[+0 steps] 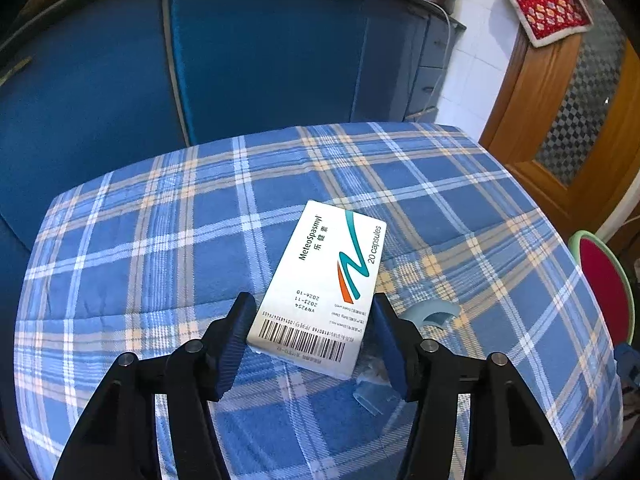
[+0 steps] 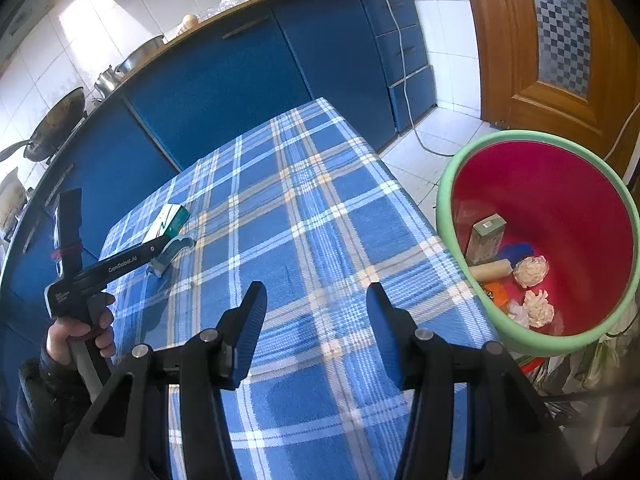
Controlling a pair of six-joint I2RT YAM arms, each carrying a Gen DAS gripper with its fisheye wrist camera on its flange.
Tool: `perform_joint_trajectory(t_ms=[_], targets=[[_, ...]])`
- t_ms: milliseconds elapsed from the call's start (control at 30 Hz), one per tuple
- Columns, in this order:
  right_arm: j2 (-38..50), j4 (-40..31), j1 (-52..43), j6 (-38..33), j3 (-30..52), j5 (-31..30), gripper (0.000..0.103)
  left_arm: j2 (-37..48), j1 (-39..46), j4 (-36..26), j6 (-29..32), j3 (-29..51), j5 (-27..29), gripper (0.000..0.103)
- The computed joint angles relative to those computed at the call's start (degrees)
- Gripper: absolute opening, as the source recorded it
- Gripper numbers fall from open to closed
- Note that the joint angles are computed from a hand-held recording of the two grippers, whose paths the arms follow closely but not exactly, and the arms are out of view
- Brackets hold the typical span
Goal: Collect trash
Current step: 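Grasp the white medicine box with the left tool and lift it, then grasp the light blue plastic clip with the right tool while the left tool holds the white box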
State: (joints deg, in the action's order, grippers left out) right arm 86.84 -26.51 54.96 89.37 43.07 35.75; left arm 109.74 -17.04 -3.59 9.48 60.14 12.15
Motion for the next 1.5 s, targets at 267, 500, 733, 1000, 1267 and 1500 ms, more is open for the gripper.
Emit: perform_joint_trajectory(t_ms=[267,500,733,1000,1267,1500], targets=[[1.9,2.5,-2.0,-6.7,2.7,-0.8,0.054,-6.7,1.9,2.9,-2.5,-6.4,0.2,0.059],[6.9,6.5,-4.7,-16.4,8.0,-3.1,0.054,-15.5,4.8,4.5,-6.9,-14.4,-1.6,0.058],[14.6,9.3,-8.1,-28.7,15.8,-7.5,0.054,-18.2,7.2,10.4,-11.7,-21.0,-4.2,0.058],[23.1,11.9,-11.4,-37.3,22.6,-10.7,0.054,-18.7,7.6,15.5,-12.4,-23.8,-7.5,0.058],[29.6,13.3,-14.7,-43.8,28.4,-14.2,0.054,-17.0,8.1,16.0,-12.2,-23.6,-6.1,0.058],[32.8,15.9,-16.5,-47.6,30.3,-17.0,0.043,-16.6,8.7,15.8,-12.6,-23.4,-4.9,0.058]])
